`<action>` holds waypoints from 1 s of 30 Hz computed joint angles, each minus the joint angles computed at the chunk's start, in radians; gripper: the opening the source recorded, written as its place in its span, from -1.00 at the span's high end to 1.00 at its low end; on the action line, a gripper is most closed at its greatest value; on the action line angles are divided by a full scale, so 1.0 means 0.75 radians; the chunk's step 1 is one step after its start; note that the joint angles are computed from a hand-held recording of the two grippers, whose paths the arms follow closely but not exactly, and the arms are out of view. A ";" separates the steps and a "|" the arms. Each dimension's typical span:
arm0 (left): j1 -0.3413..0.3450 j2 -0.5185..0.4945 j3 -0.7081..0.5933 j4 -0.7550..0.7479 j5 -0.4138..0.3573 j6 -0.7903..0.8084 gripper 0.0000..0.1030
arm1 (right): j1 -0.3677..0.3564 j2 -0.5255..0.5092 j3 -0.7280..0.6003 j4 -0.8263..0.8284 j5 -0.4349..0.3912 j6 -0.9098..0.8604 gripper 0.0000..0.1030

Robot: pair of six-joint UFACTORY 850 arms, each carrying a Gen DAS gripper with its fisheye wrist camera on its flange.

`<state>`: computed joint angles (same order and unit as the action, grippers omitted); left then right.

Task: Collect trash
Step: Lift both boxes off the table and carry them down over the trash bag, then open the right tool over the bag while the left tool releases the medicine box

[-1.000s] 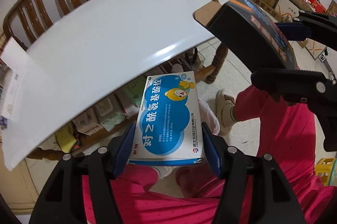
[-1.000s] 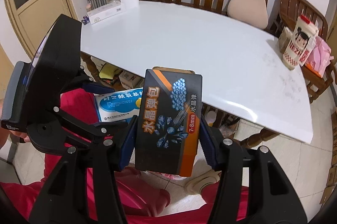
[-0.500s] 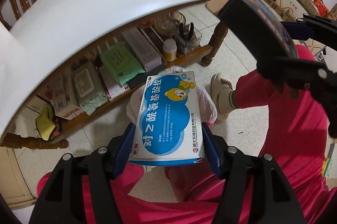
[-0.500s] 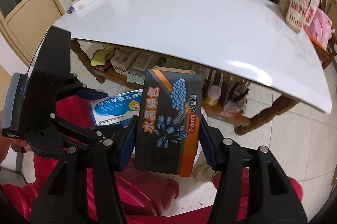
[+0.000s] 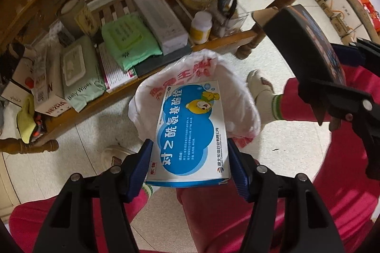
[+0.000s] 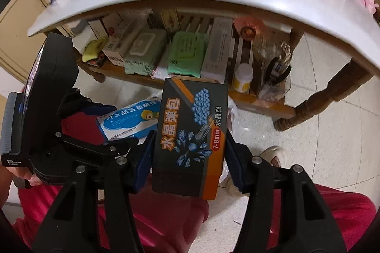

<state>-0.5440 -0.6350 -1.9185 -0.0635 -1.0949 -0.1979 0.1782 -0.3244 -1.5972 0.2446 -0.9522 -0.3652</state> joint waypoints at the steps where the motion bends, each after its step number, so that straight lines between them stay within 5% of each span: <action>1: 0.002 -0.008 0.000 -0.005 -0.002 -0.001 -0.17 | 0.000 -0.008 0.006 -0.003 0.005 0.006 -0.06; 9: 0.025 -0.098 -0.008 -0.035 -0.025 -0.036 -0.17 | 0.018 -0.108 0.009 -0.051 0.032 0.082 -0.02; 12: 0.037 -0.133 -0.027 -0.062 -0.041 -0.025 -0.17 | 0.020 -0.166 -0.014 -0.049 0.014 0.091 0.17; 30: 0.063 -0.333 -0.226 -0.102 -0.234 -0.047 -0.21 | -0.014 -0.307 -0.105 -0.022 -0.097 0.130 0.17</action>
